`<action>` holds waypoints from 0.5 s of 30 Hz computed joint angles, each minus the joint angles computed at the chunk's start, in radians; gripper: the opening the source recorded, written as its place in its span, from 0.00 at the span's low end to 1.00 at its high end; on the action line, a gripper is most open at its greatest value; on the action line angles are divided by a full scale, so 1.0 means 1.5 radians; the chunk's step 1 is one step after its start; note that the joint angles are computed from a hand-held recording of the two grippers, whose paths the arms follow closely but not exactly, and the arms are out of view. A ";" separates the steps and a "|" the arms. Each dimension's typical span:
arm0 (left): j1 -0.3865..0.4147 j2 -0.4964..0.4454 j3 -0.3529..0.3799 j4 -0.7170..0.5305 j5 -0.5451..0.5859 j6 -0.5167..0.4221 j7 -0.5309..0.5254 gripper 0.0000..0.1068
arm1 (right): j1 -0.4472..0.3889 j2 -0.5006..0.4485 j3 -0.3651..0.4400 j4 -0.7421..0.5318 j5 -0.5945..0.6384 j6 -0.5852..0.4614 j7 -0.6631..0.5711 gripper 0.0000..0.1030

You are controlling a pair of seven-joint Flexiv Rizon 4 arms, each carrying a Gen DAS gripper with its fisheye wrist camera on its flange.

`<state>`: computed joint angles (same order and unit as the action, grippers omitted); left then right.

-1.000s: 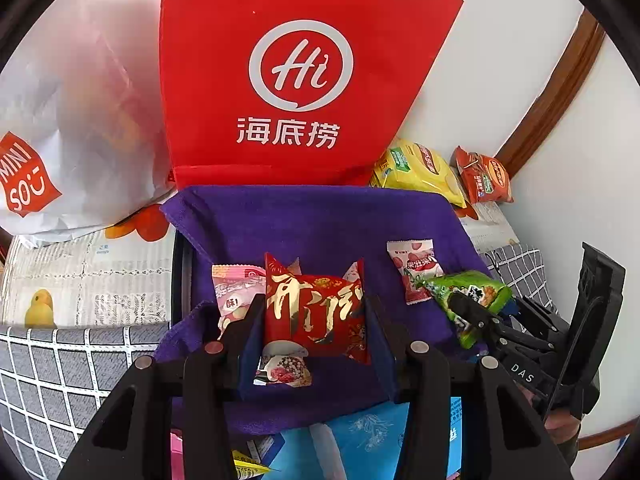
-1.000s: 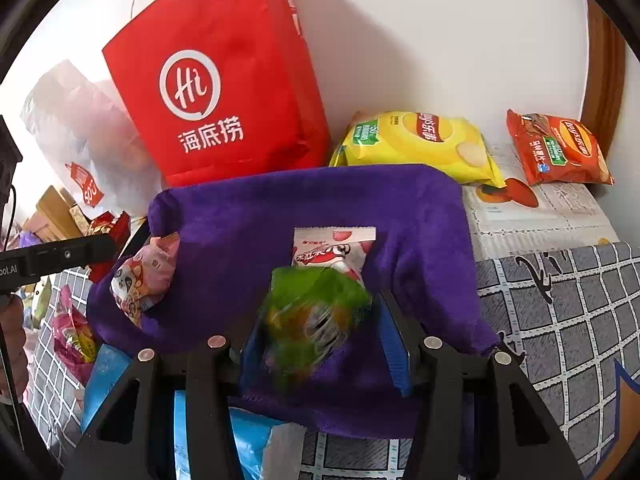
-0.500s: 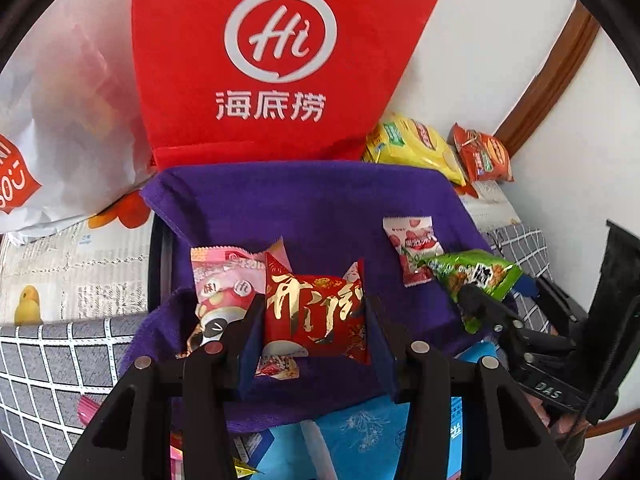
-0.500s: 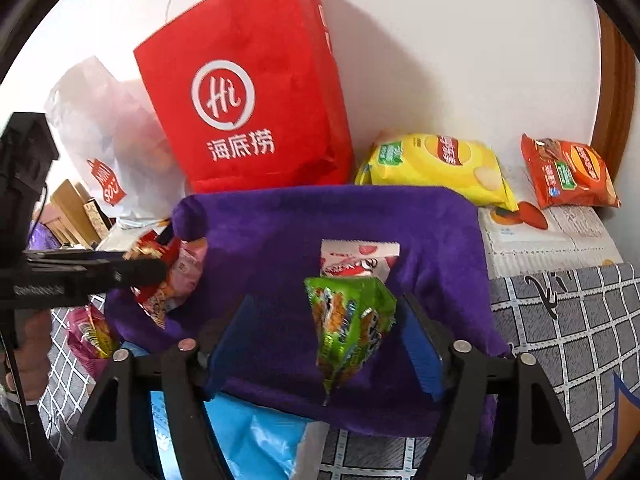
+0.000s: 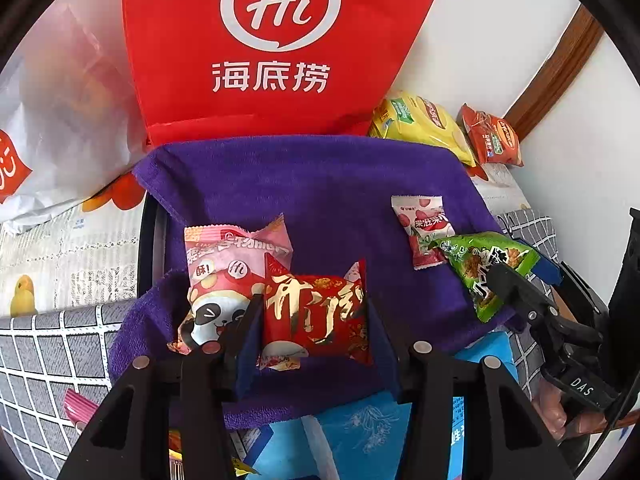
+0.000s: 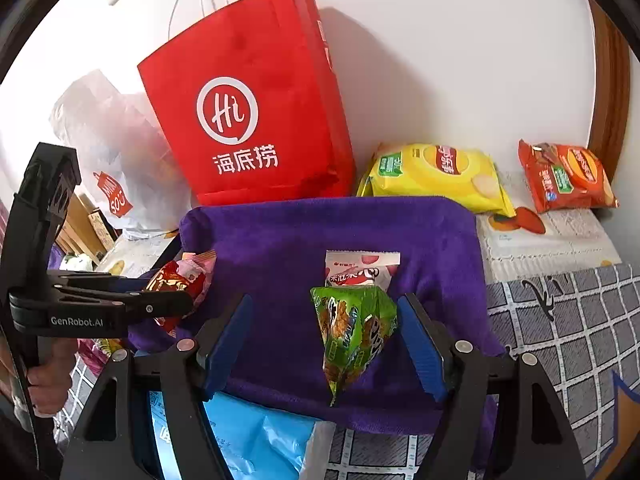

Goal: Organize snacks
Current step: 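Open the right tool to drop the green bag while the left tool releases the red bag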

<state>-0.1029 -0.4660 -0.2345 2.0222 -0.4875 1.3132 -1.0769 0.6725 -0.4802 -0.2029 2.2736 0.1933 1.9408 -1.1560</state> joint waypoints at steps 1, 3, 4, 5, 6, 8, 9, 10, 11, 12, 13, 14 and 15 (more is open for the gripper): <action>-0.001 0.000 0.001 0.000 0.001 0.000 -0.001 0.45 | -0.007 0.000 0.006 -0.001 -0.001 0.000 0.003 0.72; 0.000 0.001 0.001 0.000 0.001 -0.003 -0.001 0.46 | -0.014 -0.002 0.014 -0.003 -0.002 0.000 0.009 0.72; 0.000 0.001 0.002 -0.001 0.001 -0.005 -0.002 0.48 | -0.017 -0.003 0.017 -0.003 -0.003 0.002 0.010 0.72; -0.002 0.001 0.005 -0.003 0.004 -0.010 -0.006 0.49 | -0.013 -0.003 0.013 -0.004 -0.001 0.000 0.011 0.72; -0.002 0.004 0.007 -0.003 0.004 -0.015 -0.008 0.50 | -0.007 -0.002 0.007 -0.003 0.002 -0.002 0.012 0.72; -0.003 0.008 0.011 -0.003 0.006 -0.020 -0.011 0.60 | 0.004 0.000 -0.002 -0.002 0.006 -0.003 0.012 0.72; -0.002 0.010 0.009 -0.001 0.004 -0.019 -0.009 0.62 | 0.017 0.004 -0.015 -0.001 0.011 -0.009 0.013 0.72; -0.001 0.013 0.006 0.002 0.001 -0.017 -0.006 0.65 | 0.029 0.008 -0.026 0.001 0.014 -0.014 0.014 0.72; -0.003 0.016 0.008 0.003 0.002 -0.017 -0.006 0.66 | 0.039 0.013 -0.035 0.004 0.017 -0.014 0.015 0.72; -0.006 0.019 0.011 0.003 0.004 -0.018 -0.008 0.66 | 0.054 0.020 -0.047 0.009 0.021 -0.013 0.014 0.72; -0.008 0.022 0.013 0.004 0.005 -0.018 -0.009 0.67 | 0.071 0.025 -0.062 0.014 0.027 -0.015 0.012 0.72; -0.006 0.028 0.010 0.008 0.001 -0.015 -0.006 0.67 | 0.104 0.032 -0.093 0.021 0.037 -0.022 0.010 0.72; -0.002 0.032 0.005 0.012 -0.006 -0.013 0.000 0.67 | 0.135 0.039 -0.122 0.028 0.044 -0.028 0.008 0.72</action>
